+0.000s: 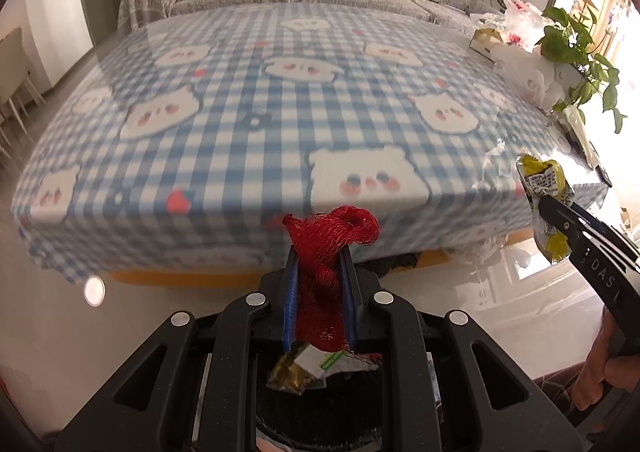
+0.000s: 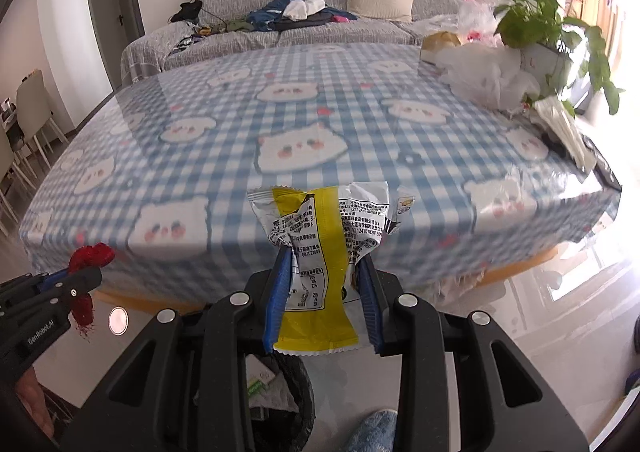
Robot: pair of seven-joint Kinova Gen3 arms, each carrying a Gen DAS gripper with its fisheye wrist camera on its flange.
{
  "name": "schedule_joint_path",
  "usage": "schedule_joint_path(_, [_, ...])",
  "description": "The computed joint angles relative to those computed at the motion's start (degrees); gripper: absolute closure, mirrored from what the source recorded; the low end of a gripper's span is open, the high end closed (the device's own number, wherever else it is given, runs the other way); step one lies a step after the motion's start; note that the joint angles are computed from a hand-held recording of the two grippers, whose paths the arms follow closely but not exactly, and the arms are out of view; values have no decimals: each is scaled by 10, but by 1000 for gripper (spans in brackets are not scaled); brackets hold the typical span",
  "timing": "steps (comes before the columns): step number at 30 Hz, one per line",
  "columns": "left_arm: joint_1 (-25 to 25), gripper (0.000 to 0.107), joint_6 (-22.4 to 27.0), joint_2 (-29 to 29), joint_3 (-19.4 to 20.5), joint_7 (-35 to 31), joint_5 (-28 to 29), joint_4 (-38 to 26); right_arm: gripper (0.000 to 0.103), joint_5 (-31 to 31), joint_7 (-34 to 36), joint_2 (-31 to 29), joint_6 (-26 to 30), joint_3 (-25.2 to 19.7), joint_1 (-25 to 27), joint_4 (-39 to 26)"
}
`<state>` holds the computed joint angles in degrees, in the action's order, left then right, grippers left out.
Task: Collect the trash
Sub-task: 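Carry the red mesh net and the yellow wrapper down over the trash bin, then open the left tool to drop the red mesh net into the bin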
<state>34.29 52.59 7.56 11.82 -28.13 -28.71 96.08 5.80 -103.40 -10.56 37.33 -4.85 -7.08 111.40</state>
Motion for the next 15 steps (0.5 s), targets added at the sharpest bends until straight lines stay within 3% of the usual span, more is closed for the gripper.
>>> schedule_joint_path(15, [27,90,-52,-7,18,88,-5,102,72,8,-24,-34,-16,-20,-1,96])
